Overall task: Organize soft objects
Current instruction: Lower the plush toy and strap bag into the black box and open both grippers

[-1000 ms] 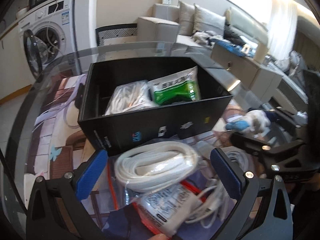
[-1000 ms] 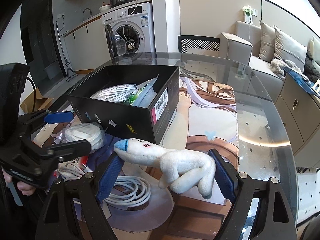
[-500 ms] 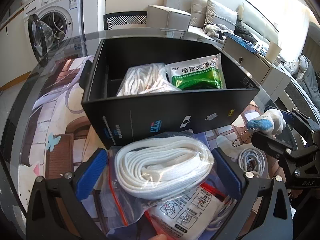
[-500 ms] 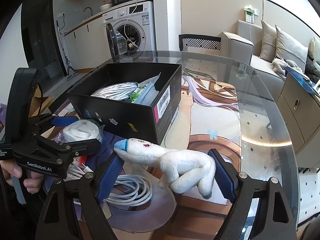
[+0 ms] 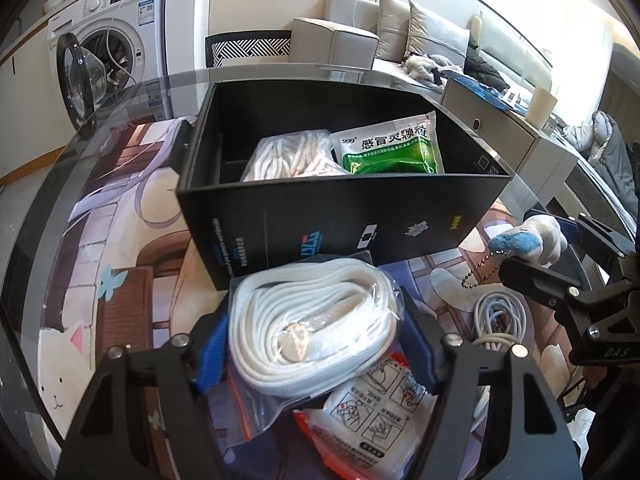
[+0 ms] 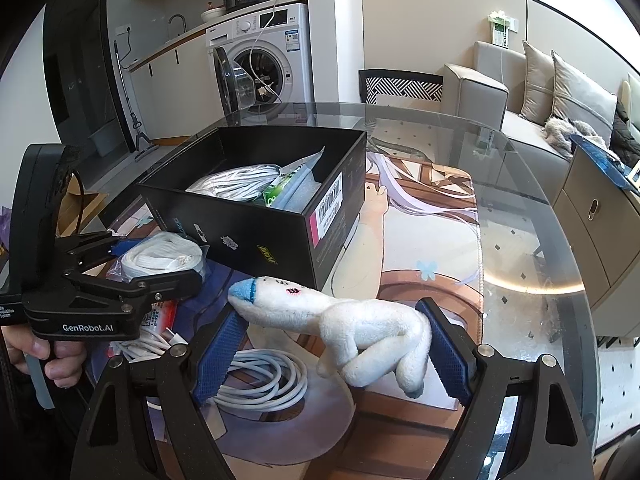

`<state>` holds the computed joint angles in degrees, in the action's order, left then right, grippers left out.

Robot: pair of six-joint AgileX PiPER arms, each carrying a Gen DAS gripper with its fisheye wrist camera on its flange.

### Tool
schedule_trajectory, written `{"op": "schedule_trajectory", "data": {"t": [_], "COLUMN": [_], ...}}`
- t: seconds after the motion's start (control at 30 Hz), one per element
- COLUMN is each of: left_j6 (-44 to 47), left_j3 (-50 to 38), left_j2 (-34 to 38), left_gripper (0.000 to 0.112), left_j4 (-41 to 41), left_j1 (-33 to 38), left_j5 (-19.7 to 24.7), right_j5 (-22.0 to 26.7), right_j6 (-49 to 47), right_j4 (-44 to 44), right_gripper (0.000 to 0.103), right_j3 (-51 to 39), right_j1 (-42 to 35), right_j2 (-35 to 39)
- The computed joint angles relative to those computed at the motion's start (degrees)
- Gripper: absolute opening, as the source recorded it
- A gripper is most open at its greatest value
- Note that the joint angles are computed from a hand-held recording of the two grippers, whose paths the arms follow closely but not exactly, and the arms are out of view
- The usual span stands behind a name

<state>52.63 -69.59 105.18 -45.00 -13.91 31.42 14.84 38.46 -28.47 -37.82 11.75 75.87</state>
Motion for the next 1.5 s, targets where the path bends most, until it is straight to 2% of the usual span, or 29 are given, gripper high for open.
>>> {"op": "schedule_trajectory", "data": {"t": [0.57,0.8,1.13,1.5], "left_j6": [11.6,11.8,8.4,4.7], "left_j3": [5.6,5.7,1.0,-4.9], "left_j2": [-7.0,-9.6,-9.3,-7.5], "left_gripper": [0.068,0.068,0.068,0.068], "left_j4": [-10.5,-10.5,-9.1,-6.5], "left_j1": [7.0,7.5,7.3,6.5], "left_j5": [3.0,3.7,5.4,5.9], "right_j5": [2.6,3.4,6.0,6.6], "right_j6": [6.7,10.1,2.7,-4.0], "right_j4": [-6.4,-9.2,-3.3,1.8], "right_gripper": [0.086,0.086,0.086,0.086], "right_j3": [-1.0,-1.8,-6.9,-11.9], "right_j1": [4.6,6.6,6.4,5.0], "right_j2": [-3.0,-4.5,-4.4,-2.1]}}
